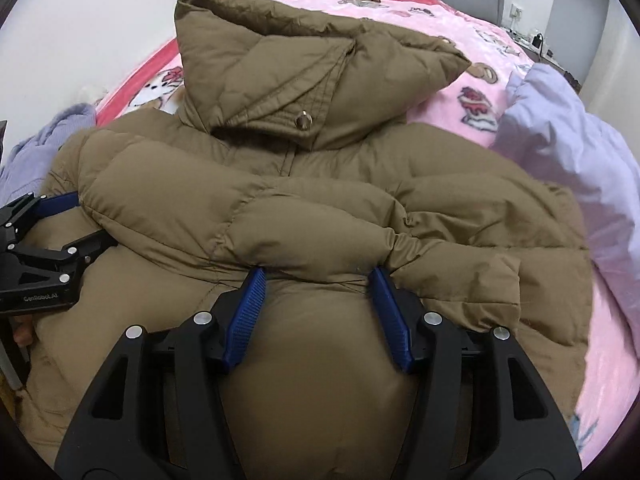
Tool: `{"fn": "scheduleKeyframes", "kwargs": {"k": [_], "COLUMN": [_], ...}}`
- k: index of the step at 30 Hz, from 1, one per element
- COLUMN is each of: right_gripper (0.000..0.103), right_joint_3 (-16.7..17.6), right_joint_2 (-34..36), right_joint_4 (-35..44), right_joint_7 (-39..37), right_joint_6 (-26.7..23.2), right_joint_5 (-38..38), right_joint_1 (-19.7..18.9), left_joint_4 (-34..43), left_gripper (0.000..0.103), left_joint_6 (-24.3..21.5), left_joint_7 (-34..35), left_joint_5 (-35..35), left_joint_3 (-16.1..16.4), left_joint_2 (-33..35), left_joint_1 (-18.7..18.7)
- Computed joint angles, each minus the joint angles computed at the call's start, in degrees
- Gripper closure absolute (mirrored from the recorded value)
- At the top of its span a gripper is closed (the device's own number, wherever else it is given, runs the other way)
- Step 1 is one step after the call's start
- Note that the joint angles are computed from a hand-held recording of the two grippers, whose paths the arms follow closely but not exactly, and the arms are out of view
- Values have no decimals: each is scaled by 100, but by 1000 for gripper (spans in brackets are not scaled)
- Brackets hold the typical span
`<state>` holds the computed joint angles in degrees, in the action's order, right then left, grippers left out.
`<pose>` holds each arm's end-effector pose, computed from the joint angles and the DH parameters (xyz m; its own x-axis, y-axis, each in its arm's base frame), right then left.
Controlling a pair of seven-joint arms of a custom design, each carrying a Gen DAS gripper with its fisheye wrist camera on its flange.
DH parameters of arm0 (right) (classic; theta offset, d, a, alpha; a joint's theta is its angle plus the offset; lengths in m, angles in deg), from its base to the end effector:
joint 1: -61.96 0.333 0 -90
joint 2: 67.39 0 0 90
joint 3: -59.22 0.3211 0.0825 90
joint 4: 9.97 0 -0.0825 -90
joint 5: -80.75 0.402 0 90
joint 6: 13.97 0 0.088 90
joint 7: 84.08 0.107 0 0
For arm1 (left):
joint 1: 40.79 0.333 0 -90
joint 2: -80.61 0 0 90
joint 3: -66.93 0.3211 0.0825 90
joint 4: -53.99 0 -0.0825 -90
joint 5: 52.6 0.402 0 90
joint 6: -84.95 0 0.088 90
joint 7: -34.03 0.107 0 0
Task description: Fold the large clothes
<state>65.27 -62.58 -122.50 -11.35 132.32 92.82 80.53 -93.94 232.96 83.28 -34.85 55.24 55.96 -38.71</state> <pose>0.5770 0.2595 0.4837 0.5606 -0.8267 -0.0472 -0.7283 -0.4651 -0.5032 0.4403 -0.0813 0.4422 0.3142 -0.9491 -0.0210 -0.8329 -0.2650 -0.4859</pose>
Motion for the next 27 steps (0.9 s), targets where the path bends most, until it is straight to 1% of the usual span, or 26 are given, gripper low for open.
{"fn": "scheduleKeyframes", "kwargs": {"k": [4,6,9,10,11,12,13,14,16,18,19,21,25,27], "right_gripper": [50,50,49,47,42,39,35,34,34,34,34,35,35,35], "right_joint_3": [10,10,7,5,8,8,12,9,-26,-78,-119,-165,-159,-138], "right_joint_2": [32,34,34,3,-46,-110,-254,-407,-679,-848,-940,-1045,-992,-969], "right_joint_4": [-83,-73,46,89,121,104,1,-132,-336,-439,-500,-605,-655,-694], "right_joint_7": [-69,-62,-111,-128,-184,-232,-342,-453,-772,-784,-874,-900,-555,-485], "right_joint_6": [113,71,-125,-220,-319,-332,-209,-33,112,40,-41,-141,-455,-464], "right_joint_5": [66,88,288,387,512,598,751,881,1198,1185,1293,1279,675,468], "right_joint_1": [-8,-13,-53,-71,-88,-93,-95,-86,-54,-22,-7,10,-23,-12], "left_joint_4": [41,58,100,111,123,138,163,157,82,22,6,-33,-95,-110], "left_gripper": [11,11,11,11,11,11,11,11,11,11,11,11,11,10], "left_joint_6": [-29,-57,-179,-219,-272,-338,-444,-493,-480,-509,-546,-593,-780,-813], "left_joint_7": [2,-17,18,33,45,67,91,90,-20,-75,-30,31,152,148], "left_joint_5": [50,86,55,27,-20,-68,-131,-173,-186,-285,-397,-557,-684,-661], "left_joint_3": [-20,-34,-9,5,22,37,51,54,12,21,71,110,65,9], "left_joint_2": [71,91,55,22,-32,-75,-153,-258,-502,-702,-757,-817,-782,-745], "left_joint_1": [2,3,-40,-59,-82,-105,-134,-153,-135,-165,-221,-280,-346,-346]}}
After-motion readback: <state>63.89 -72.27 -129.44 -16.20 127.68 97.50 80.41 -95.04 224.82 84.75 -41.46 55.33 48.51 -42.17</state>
